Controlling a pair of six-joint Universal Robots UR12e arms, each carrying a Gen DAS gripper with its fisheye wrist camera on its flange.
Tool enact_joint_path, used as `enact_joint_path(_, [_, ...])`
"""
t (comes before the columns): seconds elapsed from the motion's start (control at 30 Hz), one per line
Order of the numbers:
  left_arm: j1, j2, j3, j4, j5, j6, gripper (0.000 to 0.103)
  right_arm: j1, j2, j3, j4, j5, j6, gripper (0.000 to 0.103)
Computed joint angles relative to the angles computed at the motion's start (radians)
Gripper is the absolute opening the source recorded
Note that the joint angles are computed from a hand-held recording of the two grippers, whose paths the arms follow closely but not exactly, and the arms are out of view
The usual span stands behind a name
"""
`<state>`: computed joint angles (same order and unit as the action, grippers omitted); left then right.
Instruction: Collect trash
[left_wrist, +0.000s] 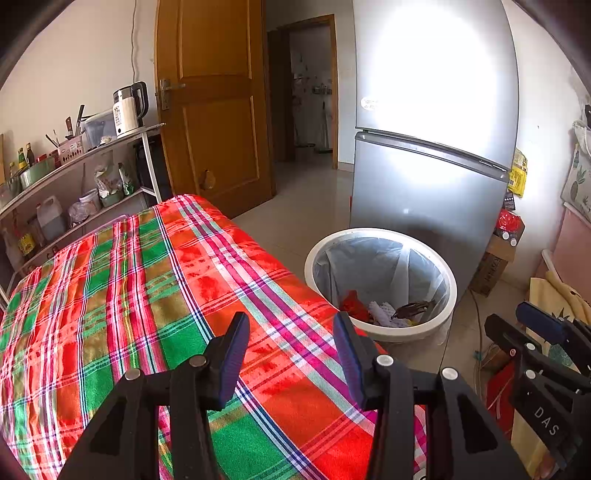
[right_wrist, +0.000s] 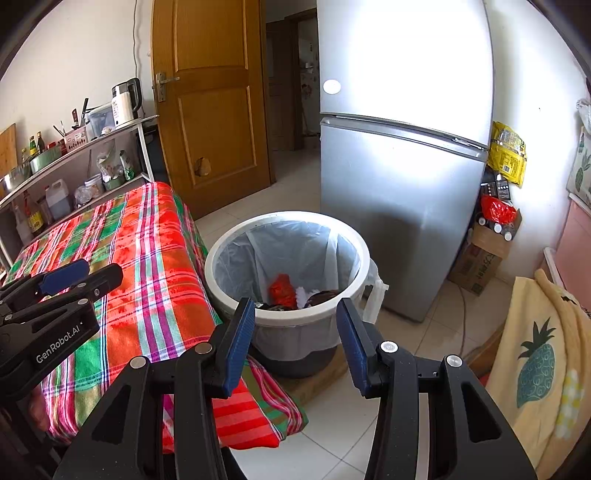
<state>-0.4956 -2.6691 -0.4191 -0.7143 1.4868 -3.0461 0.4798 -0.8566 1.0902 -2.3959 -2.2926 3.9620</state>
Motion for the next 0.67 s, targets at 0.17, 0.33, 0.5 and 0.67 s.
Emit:
enact_joint_path(0.17, [0.0, 0.0, 0.001, 0.0, -0.001, 0.002, 0.047, 0.0, 0.001, -0.002, 0.001, 0.002, 0.0, 0.047])
enact_joint_path(0.33, [0.0, 0.001, -0.004, 0.004, -0.002, 0.002, 0.047, 0.0, 0.003, -0.005, 0.005, 0.002, 0.003, 0.047])
enact_joint_path(0.5, [0.001, 0.0, -0.002, 0.003, -0.005, 0.003, 0.047, 0.001, 0.004, -0.006, 0.003, 0.0, 0.005, 0.047])
enact_joint_path(0.67, [0.0, 0.0, -0.002, 0.003, -0.003, 0.001, 0.047, 0.001, 0.002, -0.004, 0.003, 0.0, 0.006, 0.047])
